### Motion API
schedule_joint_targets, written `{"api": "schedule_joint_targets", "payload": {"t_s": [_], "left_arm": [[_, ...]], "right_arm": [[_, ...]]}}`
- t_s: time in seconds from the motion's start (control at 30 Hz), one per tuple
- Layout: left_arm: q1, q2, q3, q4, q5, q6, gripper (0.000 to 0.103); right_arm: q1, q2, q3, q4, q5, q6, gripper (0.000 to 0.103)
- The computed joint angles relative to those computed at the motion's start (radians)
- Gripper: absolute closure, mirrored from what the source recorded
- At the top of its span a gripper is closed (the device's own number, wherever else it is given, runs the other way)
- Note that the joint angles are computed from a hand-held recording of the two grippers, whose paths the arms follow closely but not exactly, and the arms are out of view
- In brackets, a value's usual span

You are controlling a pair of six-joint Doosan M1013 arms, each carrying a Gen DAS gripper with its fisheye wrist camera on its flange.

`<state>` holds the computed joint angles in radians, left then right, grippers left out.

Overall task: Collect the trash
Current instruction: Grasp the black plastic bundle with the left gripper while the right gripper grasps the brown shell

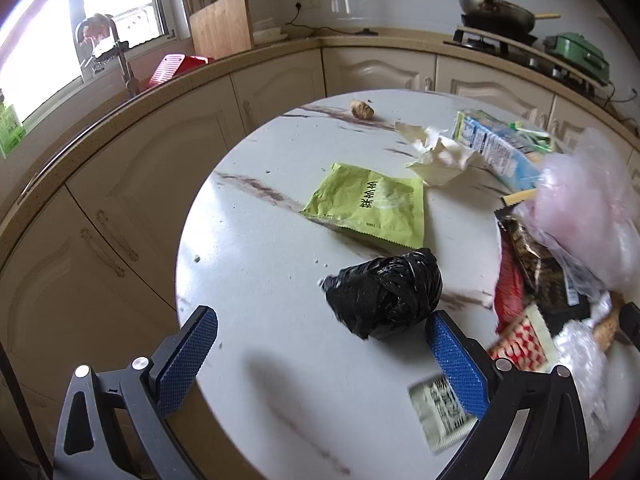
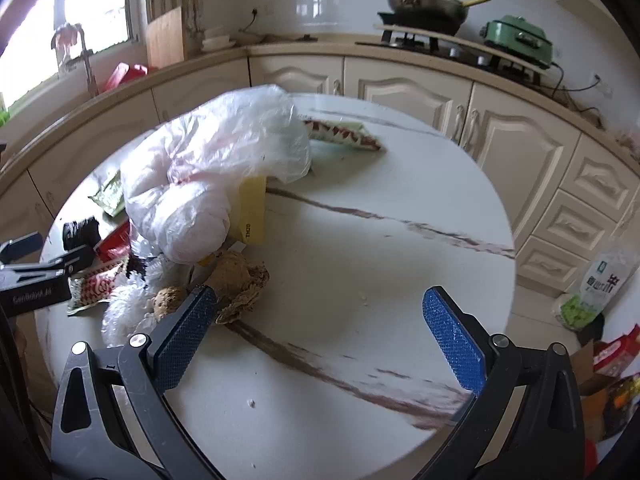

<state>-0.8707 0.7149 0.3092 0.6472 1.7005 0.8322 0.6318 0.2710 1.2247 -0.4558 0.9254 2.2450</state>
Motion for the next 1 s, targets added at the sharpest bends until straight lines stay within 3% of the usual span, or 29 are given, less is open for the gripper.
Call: {"api": "schedule_joint_targets", "payload": {"t_s": [0.2,0.27,0.43,0.63,0.7,0.8,0.87,0.9,0.93,1.0], "left_arm": [[0.024,-0.018,0.038,-0.074,-0.057,-0.013,0.004],[0.029,-0.062,0.121,-0.099,-0.129,-0.035,0.015],[0.02,-0.116,0.219,-0.087,-0.2,-0.054,0.051],[0.007,-0.142,0.27,-0.074,-0.241,-0.035,0.064],[0.005,-0.152,0.29,-0.073,-0.252,-0.041,0.063],[-0.007,-0.137,0.268,-0.025,-0.215,-0.029,0.055],[-0.012,-0.114,0.225,-0.004,-0.165,-0.013,0.038],[-0.016,-0.102,0.2,0.014,-0.137,-0.001,0.017],[-0.026,-0.1,0.199,0.052,-0.131,-0.003,0.003],[-0.043,-0.105,0.207,0.117,-0.137,-0.011,0.003]], "right_arm": [[-0.002,0.013,-0.025,0.015,0.009,-0.057,0.0],[-0.006,0.011,-0.023,0.05,-0.003,-0.077,0.0],[-0.006,0.014,-0.026,0.089,-0.02,-0.086,0.002],[-0.017,0.018,-0.036,0.134,-0.006,-0.093,0.01],[-0.023,0.017,-0.033,0.162,0.001,-0.096,0.011],[-0.028,0.011,-0.021,0.189,-0.019,-0.098,0.011],[-0.021,0.009,-0.019,0.167,-0.025,-0.089,0.011],[-0.018,0.008,-0.019,0.153,-0.024,-0.081,0.011],[-0.016,0.007,-0.017,0.142,-0.024,-0.075,0.011],[-0.013,0.008,-0.02,0.138,-0.015,-0.072,0.011]]}}
